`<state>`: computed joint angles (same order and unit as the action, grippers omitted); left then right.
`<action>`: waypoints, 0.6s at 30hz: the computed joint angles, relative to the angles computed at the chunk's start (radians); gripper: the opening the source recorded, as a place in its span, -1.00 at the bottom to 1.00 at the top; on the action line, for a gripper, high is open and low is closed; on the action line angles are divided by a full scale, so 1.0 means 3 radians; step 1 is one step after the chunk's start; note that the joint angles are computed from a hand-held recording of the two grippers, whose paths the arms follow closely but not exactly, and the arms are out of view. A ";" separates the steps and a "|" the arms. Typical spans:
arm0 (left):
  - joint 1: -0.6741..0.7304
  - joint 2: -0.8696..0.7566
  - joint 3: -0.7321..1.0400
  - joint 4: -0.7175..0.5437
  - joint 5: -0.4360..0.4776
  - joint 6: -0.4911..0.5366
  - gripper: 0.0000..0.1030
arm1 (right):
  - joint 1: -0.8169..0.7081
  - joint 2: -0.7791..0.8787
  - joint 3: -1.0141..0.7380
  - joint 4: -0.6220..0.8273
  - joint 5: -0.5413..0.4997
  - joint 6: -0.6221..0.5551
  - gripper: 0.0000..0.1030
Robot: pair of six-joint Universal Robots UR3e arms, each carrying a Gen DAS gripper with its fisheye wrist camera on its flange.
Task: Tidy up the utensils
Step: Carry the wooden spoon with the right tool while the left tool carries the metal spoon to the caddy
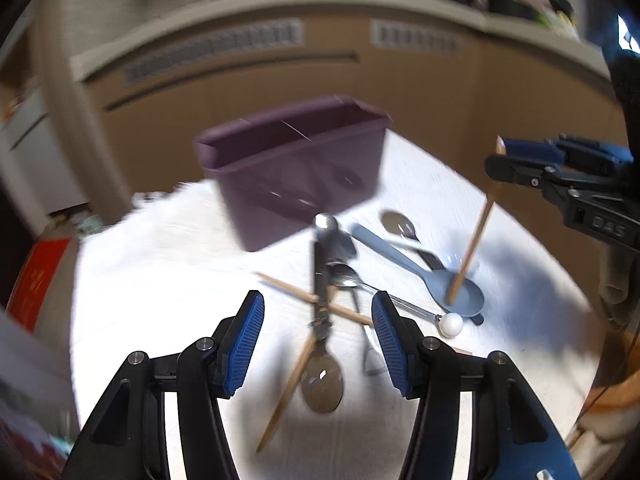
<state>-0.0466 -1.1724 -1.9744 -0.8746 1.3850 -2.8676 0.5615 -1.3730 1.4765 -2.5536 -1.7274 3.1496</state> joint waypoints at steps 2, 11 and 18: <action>-0.0152 -0.0390 0.0190 0.0098 0.0110 0.0010 0.02 | -0.0043 0.0014 0.0062 -0.0060 0.0078 -0.0003 -0.37; -0.0223 -0.1745 0.1226 -0.0041 -0.0038 -0.0546 -0.17 | -0.0470 0.0147 0.0064 -0.0102 0.0637 0.0062 -0.37; -0.0351 -0.2205 0.1596 -0.0005 0.0264 -0.1090 -0.18 | -0.0623 0.0305 0.0018 -0.0120 0.0865 0.0051 -0.36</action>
